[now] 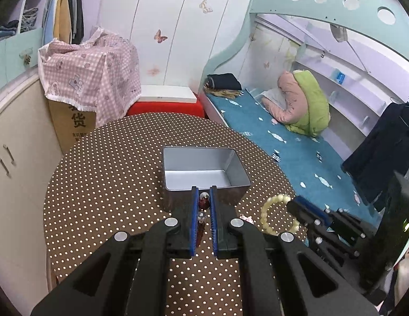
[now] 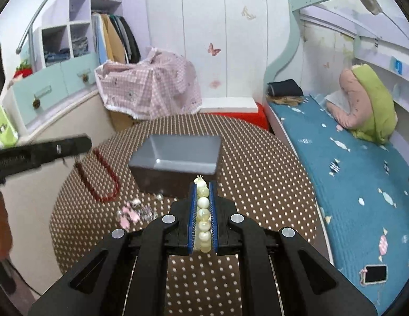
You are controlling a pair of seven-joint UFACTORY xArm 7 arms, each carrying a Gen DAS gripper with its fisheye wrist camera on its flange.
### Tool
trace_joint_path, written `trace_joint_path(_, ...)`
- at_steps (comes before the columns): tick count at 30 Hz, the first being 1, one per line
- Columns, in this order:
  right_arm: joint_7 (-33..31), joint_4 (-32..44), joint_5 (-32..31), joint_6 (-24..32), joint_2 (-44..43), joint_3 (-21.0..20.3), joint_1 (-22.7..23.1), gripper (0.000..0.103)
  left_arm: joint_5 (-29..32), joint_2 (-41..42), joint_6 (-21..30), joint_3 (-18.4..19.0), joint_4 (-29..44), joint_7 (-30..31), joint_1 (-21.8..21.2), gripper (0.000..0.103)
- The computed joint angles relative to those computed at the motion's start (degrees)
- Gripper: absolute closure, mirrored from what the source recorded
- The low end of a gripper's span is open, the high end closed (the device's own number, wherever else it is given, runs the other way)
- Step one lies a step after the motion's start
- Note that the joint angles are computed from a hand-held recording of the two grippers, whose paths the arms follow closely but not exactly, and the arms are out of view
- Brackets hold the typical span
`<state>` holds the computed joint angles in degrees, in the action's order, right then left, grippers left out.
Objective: Organize jewelry
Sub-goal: 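Lift both held bracelets and carry them toward the grey metal box, then lower both bracelets into the grey box and open both tools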
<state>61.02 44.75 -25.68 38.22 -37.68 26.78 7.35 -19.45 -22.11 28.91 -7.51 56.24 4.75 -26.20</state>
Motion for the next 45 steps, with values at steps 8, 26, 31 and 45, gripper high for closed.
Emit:
trace_joint_path(8,-1.0,7.3,-6.1,0.0,4.4,1.6,-4.5,0.093,1.6,3.0,-0.3,-0.6,3.6,-1.1,0.8,0.096)
trace_joint_path(26,-2.8,17.4,-13.3,-1.3,18.8,-4.2,-2.0,0.069,14.6,15.8,-0.2,-5.6,16.4,-9.8,6.4,0.057)
trace_joint_path(31,2.6,15.8,-17.4,0.9,18.1,-5.4,-0.9,0.014,15.2,16.2,-0.6,-3.7,15.1,-11.4,5.1,0.042)
trace_joint_path(45,2.7,12.5,-15.1,2.4,15.3,-6.5,0.9,0.014,13.1,13.2,1.5,-2.8,11.4,-9.8,5.2,0.042)
